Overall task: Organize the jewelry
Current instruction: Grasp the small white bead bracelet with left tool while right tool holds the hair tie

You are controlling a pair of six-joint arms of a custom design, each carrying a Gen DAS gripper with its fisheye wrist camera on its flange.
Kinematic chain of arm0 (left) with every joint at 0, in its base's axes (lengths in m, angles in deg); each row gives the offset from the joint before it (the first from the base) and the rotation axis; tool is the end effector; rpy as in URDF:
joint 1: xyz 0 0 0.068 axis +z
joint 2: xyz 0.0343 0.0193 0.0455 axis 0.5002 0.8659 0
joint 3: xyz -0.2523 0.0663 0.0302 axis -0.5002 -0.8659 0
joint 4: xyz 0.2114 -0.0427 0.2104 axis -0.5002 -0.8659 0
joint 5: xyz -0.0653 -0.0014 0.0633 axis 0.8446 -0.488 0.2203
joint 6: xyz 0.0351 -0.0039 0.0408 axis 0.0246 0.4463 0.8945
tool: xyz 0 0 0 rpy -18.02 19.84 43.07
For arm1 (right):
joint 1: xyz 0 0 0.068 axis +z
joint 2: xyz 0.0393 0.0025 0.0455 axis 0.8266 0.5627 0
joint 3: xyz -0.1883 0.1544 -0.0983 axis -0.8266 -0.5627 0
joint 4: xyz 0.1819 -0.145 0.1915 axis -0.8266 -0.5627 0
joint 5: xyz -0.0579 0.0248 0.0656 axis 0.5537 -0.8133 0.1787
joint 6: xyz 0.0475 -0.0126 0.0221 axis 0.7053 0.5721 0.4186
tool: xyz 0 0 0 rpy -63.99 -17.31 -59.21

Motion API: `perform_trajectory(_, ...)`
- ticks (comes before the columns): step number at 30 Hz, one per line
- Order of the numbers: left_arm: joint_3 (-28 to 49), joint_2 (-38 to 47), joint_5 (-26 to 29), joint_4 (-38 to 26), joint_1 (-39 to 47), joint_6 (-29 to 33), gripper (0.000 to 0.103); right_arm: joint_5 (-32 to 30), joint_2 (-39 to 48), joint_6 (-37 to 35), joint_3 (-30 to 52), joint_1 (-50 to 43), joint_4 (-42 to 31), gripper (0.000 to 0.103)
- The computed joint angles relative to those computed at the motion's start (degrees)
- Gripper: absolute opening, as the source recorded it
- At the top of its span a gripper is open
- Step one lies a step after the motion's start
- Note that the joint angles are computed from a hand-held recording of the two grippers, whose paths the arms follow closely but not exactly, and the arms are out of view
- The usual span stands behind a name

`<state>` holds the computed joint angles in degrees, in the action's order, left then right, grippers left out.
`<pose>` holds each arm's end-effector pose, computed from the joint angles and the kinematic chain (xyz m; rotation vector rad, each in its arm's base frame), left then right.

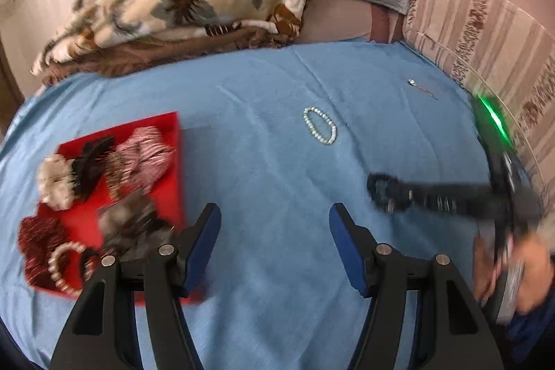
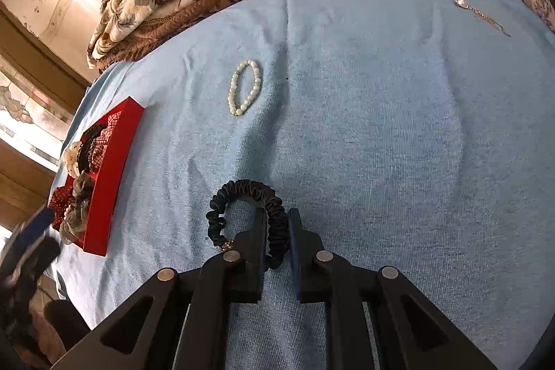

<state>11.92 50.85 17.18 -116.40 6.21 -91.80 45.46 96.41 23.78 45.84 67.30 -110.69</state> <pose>0.2232 -0.0942 0.2760 0.1902 2.4787 -0.1343 0.2815 0.0695 0.2126 -0.0139 2.6684 0.6059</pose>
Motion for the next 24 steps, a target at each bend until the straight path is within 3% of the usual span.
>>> perform_trajectory(5, 8.9, 17.2, 2.9, 5.5, 0.9, -2.6, 0.064, -1.5, -0.3, 1.3, -1.1, -1.1, 1.1, 0.017)
perform_trajectory(9, 18.1, 30.2, 2.1, 5.8, 0.2, -2.4, 0.049, -1.7, -0.2, 1.6, -1.1, -1.1, 1.3, 0.017)
perform_trajectory(12, 24.6, 38.6, 1.8, 5.9, -0.3, -2.7, 0.048, -3.5, 0.7, 1.3, -0.5, -2.1, 1.1, 0.018)
perform_trajectory(17, 31.4, 47.5, 1.5, 5.8, -0.3, -1.6, 0.048, -8.1, 2.8, 1.7, 0.0, -4.6, 1.8, 0.018)
perform_trajectory(19, 33.1, 49.8, 2.1, 5.4, -0.1, -1.4, 0.042, -9.3, 3.6, 2.0, 0.2, -5.1, 2.2, 0.018)
perform_trajectory(24, 33.0, 51.0, -1.2, 8.0, -1.4, -0.3, 0.042, -7.7, 4.4, 2.3, 1.0, -3.6, 2.9, 0.018)
